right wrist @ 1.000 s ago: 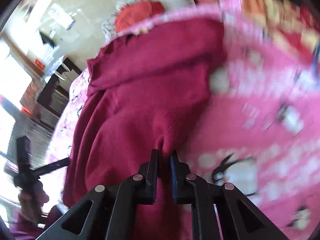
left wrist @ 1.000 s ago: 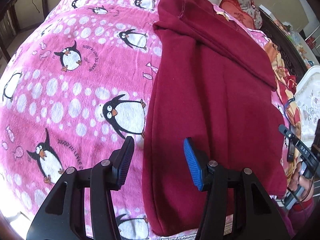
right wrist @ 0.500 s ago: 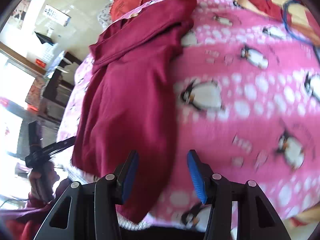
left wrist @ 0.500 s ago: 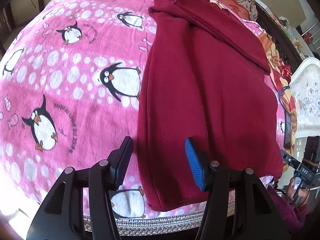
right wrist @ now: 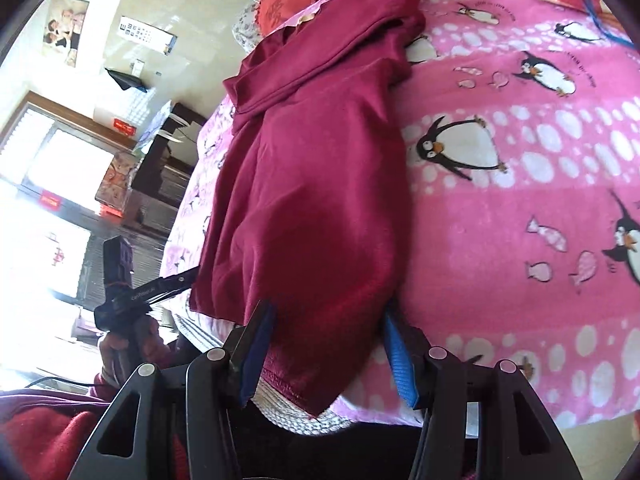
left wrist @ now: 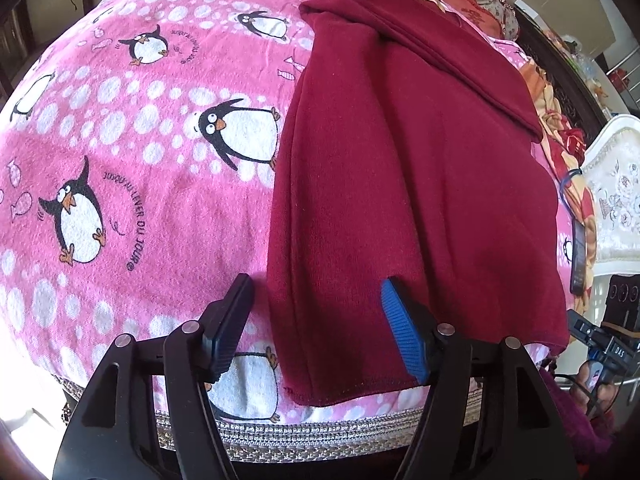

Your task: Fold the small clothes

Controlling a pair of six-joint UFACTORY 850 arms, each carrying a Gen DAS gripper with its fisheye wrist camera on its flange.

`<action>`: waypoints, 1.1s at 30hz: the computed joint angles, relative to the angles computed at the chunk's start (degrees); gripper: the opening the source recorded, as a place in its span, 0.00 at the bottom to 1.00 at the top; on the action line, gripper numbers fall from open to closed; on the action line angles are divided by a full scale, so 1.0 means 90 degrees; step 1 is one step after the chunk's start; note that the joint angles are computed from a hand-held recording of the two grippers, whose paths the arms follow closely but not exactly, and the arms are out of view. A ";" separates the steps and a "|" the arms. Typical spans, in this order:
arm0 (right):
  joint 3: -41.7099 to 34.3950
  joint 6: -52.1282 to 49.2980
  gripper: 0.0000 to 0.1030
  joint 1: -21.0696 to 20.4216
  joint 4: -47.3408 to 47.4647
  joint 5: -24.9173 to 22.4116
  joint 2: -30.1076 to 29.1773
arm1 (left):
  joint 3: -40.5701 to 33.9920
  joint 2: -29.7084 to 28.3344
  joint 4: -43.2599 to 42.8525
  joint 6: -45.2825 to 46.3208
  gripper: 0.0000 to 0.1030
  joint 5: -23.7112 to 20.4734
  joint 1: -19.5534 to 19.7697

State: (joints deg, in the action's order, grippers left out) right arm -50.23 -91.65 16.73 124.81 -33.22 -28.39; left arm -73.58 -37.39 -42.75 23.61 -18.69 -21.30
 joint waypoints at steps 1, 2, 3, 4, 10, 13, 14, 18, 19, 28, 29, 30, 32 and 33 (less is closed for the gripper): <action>-0.0018 0.0007 0.50 0.0006 -0.0011 0.0004 -0.0014 | -0.0039 -0.0025 0.0080 -0.0077 0.67 -0.0010 -0.0014; -0.0014 -0.0024 0.50 0.0005 -0.0004 -0.0027 -0.0018 | -0.0053 -0.0035 0.0144 -0.0128 0.68 -0.0005 -0.0024; -0.0004 -0.0017 0.50 0.0000 -0.0014 -0.0057 -0.0014 | -0.0055 -0.0037 0.0217 -0.0182 0.68 0.0013 -0.0037; 0.0041 0.0009 0.50 -0.0029 -0.0059 -0.0104 0.0014 | -0.0085 -0.0058 0.0312 -0.0280 0.69 0.0031 -0.0063; 0.0053 0.0258 0.53 -0.0097 -0.0208 -0.0329 -0.0028 | -0.0188 -0.0145 0.0311 -0.0271 0.76 0.0062 -0.0134; 0.0075 0.0140 0.54 -0.0142 0.0049 -0.0634 -0.0131 | -0.0256 -0.0194 0.0417 -0.0306 0.77 0.0059 -0.0184; 0.0086 0.0084 0.54 -0.0145 0.0180 -0.0741 -0.0165 | -0.0278 -0.0205 0.0480 -0.0310 0.77 0.0054 -0.0200; 0.0020 0.0052 0.31 -0.0089 0.0212 -0.0623 -0.0150 | -0.0404 -0.0289 0.0087 0.0131 0.10 -0.0107 -0.0170; 0.0007 0.0008 0.18 -0.0081 0.0228 -0.0582 -0.0124 | -0.0486 -0.0352 -0.0341 0.0446 0.08 -0.0330 -0.0091; 0.0025 -0.1152 0.10 -0.0320 0.1087 -0.0963 0.0581 | -0.0725 0.0019 -0.2396 0.2666 0.06 -0.0357 0.0092; -0.0042 -0.1169 0.10 -0.0350 0.1075 -0.0999 0.0596 | -0.0786 0.0025 -0.2508 0.2760 0.06 -0.0359 0.0105; -0.0115 -0.1240 0.10 -0.0383 0.1103 -0.1051 0.0593 | -0.0876 0.0014 -0.2658 0.2887 0.06 -0.0373 0.0126; -0.0268 -0.1321 0.09 -0.0433 0.1153 -0.1069 0.0561 | -0.1131 -0.0077 -0.2772 0.2991 0.06 -0.0422 0.0159; -0.0356 -0.1376 0.09 -0.0454 0.1206 -0.1086 0.0527 | -0.1249 -0.0129 -0.2717 0.2941 0.06 -0.0411 0.0158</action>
State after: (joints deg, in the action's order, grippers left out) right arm -53.43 -104.04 12.64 135.66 -42.99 -23.64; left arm -84.82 -38.54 -67.20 50.08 -22.39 -19.88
